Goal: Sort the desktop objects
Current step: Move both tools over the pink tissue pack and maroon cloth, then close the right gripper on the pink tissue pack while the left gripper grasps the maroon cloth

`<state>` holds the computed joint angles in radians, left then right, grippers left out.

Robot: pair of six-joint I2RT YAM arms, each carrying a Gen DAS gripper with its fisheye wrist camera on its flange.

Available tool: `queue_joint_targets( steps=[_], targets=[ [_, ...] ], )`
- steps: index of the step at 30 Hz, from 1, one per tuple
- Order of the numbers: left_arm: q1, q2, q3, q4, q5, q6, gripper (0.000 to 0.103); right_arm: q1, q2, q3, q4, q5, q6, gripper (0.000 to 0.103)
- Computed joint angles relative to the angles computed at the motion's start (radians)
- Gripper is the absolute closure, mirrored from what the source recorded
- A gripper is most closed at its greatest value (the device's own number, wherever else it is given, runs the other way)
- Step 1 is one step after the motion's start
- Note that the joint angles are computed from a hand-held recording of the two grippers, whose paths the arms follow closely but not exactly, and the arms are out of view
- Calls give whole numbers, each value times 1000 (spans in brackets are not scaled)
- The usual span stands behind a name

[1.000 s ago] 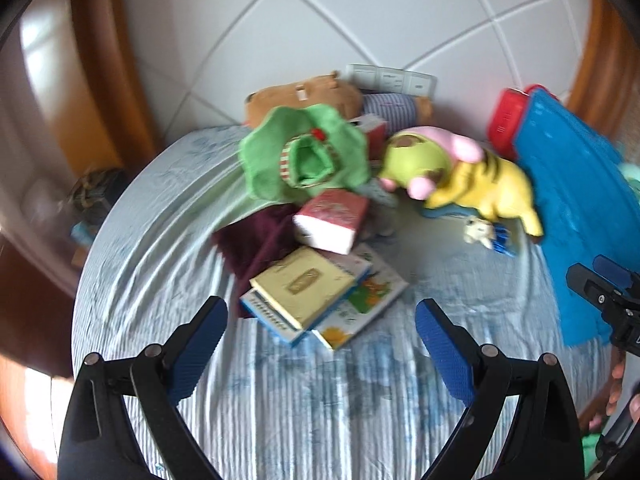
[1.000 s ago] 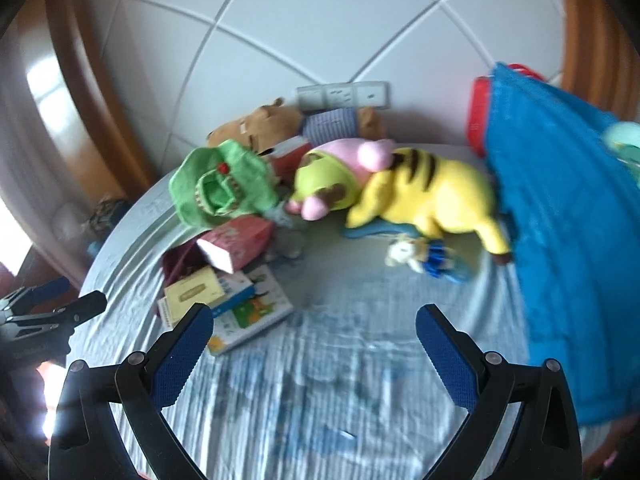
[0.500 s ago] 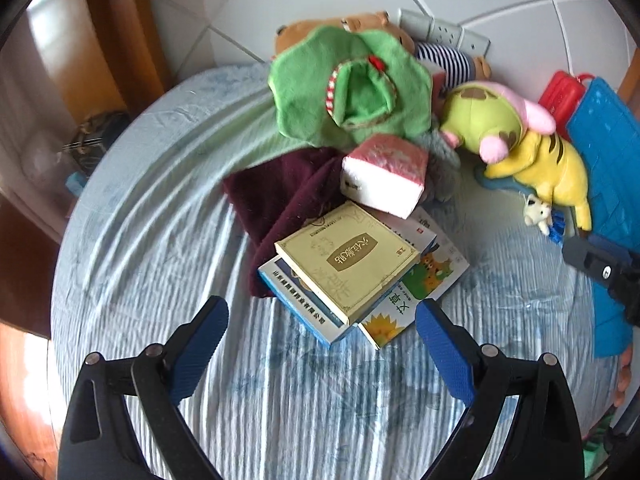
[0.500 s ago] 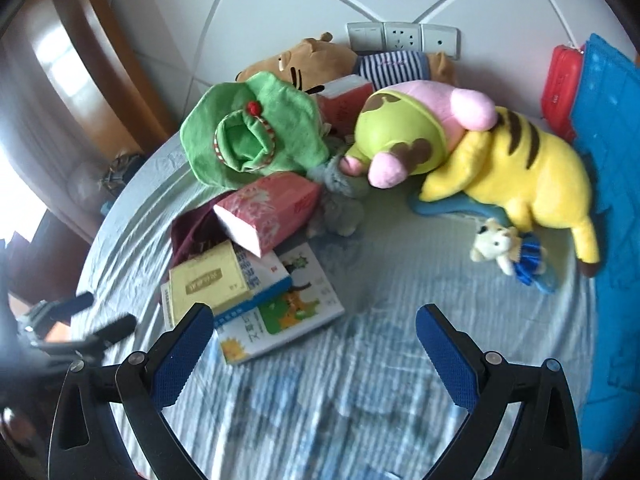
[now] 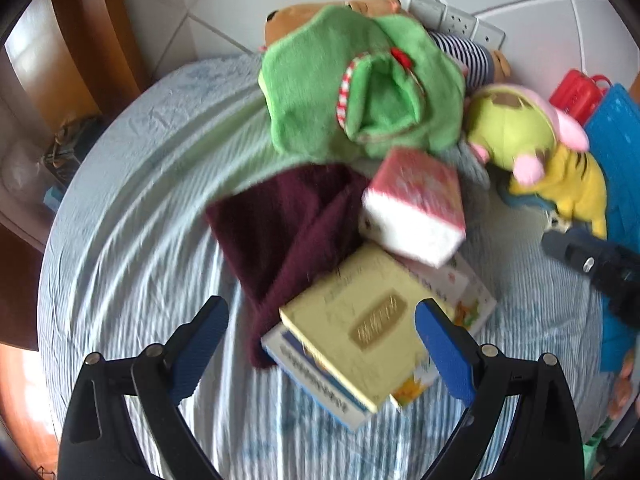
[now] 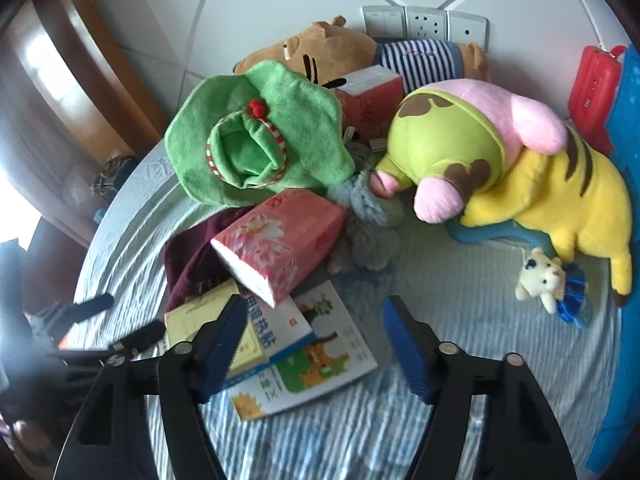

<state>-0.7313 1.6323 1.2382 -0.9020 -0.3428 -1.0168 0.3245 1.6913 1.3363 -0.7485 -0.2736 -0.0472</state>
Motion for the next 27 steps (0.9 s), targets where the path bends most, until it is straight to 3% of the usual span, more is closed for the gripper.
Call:
queue_joint_targets(
  steps=[4, 6, 7, 13, 21, 27],
  targets=[
    [78, -8, -1, 6, -1, 58, 7, 14, 107, 86, -6, -19, 59, 30],
    [117, -12, -19, 16, 8, 91, 7, 35, 174, 143, -7, -23, 108, 6],
    [135, -12, -29, 24, 13, 108, 7, 47, 202, 167, -6, -23, 127, 1],
    [220, 26, -106, 154, 105, 217, 7, 127, 362, 319, -27, 29, 199, 0],
    [254, 183, -95, 289, 181, 310, 8, 163, 511, 448, -65, 61, 237, 0],
    [269, 256, -100, 386, 241, 322, 35, 166, 555, 490, -51, 75, 262, 0]
  ],
)
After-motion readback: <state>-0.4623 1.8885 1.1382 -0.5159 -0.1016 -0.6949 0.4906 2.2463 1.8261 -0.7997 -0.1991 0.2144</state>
